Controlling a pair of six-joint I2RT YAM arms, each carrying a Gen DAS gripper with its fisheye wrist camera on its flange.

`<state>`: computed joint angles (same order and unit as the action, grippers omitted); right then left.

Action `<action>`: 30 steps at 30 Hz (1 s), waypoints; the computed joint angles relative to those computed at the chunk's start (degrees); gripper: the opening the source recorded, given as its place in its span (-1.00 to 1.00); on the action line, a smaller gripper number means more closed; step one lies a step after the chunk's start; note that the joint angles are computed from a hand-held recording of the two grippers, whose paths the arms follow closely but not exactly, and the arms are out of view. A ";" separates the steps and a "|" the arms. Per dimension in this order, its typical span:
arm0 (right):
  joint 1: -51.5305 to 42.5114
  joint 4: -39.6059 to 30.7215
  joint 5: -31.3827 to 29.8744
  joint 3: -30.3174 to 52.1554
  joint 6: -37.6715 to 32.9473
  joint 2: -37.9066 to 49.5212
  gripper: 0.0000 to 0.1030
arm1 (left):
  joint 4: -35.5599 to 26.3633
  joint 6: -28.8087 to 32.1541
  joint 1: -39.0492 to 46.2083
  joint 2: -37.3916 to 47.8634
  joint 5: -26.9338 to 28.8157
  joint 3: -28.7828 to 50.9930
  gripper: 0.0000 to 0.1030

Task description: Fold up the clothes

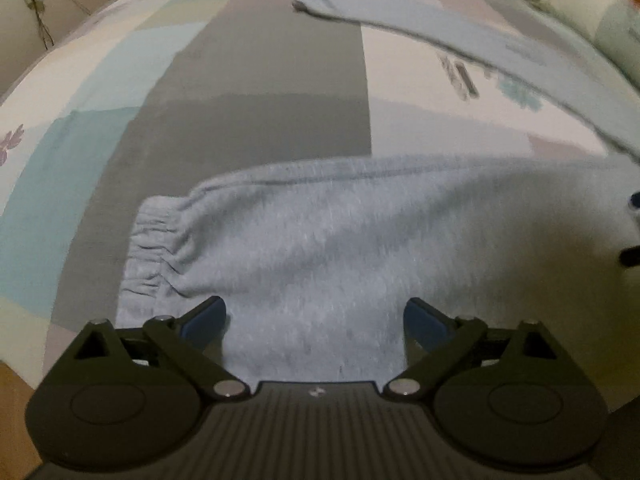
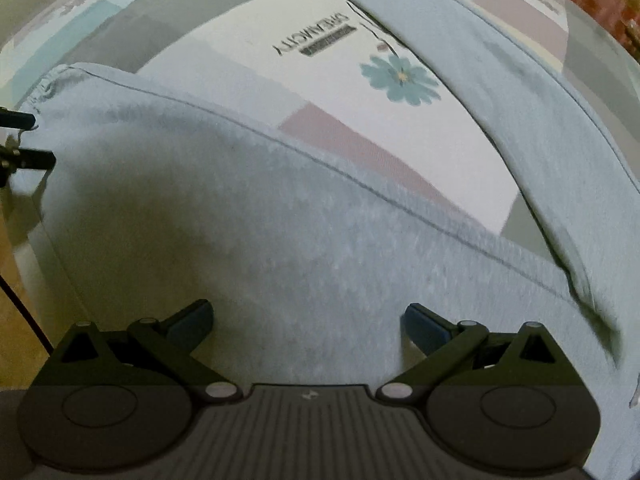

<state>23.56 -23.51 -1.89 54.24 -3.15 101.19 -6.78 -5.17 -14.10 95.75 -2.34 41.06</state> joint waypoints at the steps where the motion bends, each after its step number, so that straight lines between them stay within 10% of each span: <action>1: 0.61 0.18 0.05 0.80 0.39 0.59 1.00 | -0.35 0.55 0.32 0.03 1.09 0.21 0.85; 14: 6.70 -0.43 -1.37 8.83 -1.14 5.61 1.00 | -3.43 6.48 -0.68 -7.62 4.64 -4.41 0.87; 19: 8.44 -0.36 -1.25 9.80 -1.11 6.79 1.00 | 0.13 10.88 -2.21 -1.71 16.68 -1.69 0.87; 30: 6.70 -1.20 -0.12 6.89 -1.76 7.58 1.00 | -10.30 8.98 3.90 -4.62 13.02 -1.93 0.86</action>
